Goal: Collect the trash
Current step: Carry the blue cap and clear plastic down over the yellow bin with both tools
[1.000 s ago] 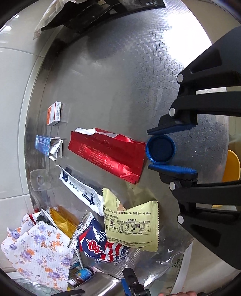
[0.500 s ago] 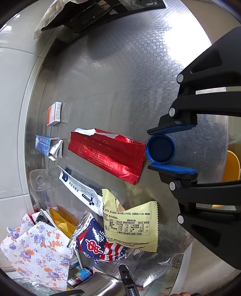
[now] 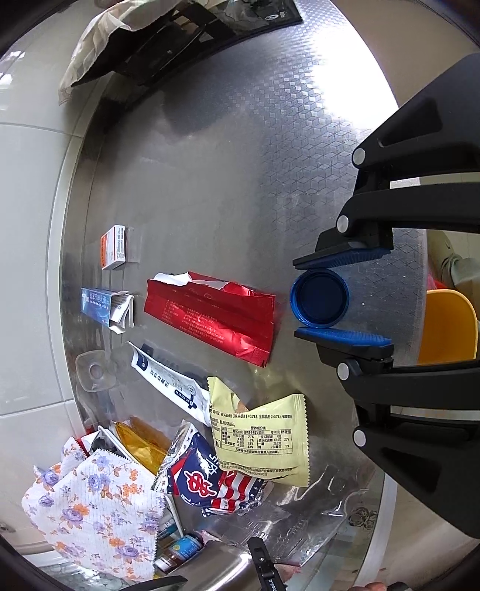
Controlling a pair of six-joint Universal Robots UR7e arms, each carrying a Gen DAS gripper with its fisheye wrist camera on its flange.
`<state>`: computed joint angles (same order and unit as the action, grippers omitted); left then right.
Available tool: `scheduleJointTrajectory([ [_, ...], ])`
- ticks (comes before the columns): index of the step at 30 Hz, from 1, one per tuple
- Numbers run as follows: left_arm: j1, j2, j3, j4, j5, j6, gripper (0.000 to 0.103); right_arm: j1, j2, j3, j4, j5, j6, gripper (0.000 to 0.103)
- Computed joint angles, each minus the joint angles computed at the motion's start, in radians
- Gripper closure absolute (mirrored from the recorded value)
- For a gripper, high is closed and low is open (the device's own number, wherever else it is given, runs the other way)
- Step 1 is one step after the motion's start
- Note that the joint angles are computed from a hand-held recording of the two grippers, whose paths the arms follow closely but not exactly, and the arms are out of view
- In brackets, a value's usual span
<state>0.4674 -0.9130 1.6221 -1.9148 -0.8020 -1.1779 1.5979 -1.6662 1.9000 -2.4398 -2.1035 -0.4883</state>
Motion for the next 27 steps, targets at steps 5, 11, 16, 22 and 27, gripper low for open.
scheduleJointTrajectory([
  [5,-0.027,-0.019,0.013,0.007,0.010,-0.008,0.092,0.009,-0.045,0.017,0.013,0.008,0.018,0.071],
  [11,-0.082,-0.030,0.022,0.048,0.028,-0.080,0.092,0.007,-0.117,0.042,0.054,0.032,-0.017,0.071],
  [16,-0.143,-0.025,0.025,0.113,0.021,-0.186,0.092,-0.022,-0.196,0.060,0.110,0.086,-0.065,0.071],
  [22,-0.236,-0.001,0.030,0.196,-0.033,-0.327,0.092,-0.089,-0.315,0.077,0.228,0.173,-0.140,0.071],
  [27,-0.295,0.046,0.035,0.196,-0.115,-0.384,0.092,-0.166,-0.414,0.102,0.330,0.224,-0.226,0.071],
])
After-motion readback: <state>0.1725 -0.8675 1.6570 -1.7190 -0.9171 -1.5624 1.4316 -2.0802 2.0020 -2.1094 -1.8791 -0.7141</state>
